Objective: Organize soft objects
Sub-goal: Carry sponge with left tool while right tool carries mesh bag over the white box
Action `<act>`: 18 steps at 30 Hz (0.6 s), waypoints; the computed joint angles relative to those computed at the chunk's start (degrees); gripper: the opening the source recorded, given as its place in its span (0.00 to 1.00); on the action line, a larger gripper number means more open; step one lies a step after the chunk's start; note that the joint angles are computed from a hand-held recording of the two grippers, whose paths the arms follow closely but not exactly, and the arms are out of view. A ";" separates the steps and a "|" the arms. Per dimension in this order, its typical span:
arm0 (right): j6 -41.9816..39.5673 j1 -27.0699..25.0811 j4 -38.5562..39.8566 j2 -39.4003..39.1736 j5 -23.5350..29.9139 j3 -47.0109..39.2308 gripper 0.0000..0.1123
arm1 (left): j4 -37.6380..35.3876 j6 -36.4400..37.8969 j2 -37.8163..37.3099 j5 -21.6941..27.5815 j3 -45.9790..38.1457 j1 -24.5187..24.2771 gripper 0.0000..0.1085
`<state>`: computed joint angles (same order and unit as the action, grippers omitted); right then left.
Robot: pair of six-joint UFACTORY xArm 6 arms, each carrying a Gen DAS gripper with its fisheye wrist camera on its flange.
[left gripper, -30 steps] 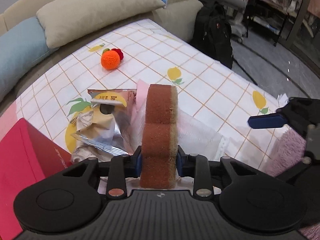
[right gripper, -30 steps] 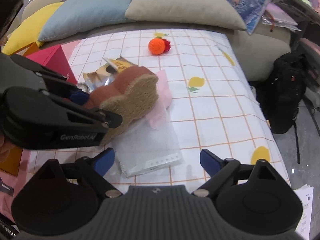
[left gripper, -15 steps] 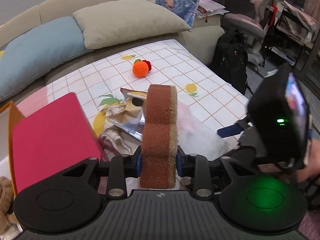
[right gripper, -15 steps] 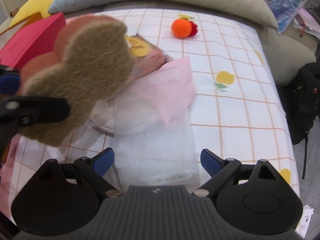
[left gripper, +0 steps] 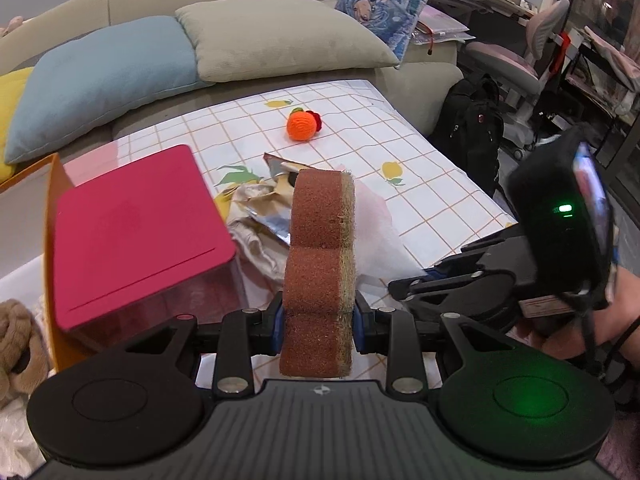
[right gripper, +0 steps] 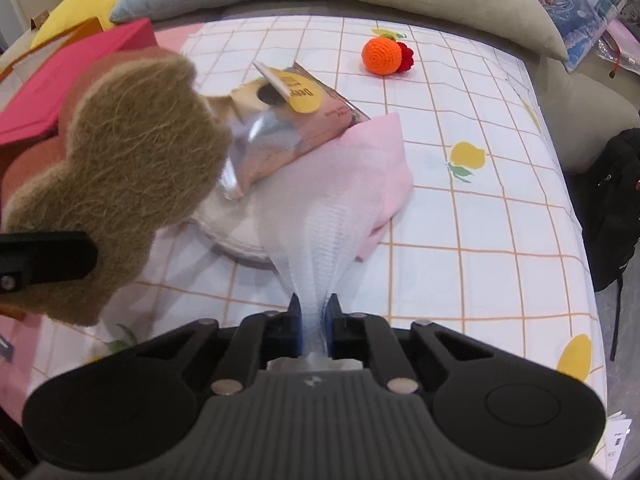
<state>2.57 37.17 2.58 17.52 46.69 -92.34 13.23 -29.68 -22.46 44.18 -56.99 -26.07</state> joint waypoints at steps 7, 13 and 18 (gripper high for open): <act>5.84 0.97 0.42 -6.62 -0.80 5.44 0.00 | -0.66 -1.16 -3.15 -0.45 2.12 0.01 0.32; 13.46 3.02 -4.45 -12.63 0.07 9.67 0.00 | -0.99 -2.50 -7.01 -0.72 4.21 -0.32 0.32; 19.48 5.01 -6.35 -16.92 2.42 12.69 0.00 | -2.30 -3.88 -12.96 -1.08 6.98 -0.19 0.32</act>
<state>22.05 42.17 -3.77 0.60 49.11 -79.64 10.93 -33.56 -35.42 43.10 -50.01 -26.26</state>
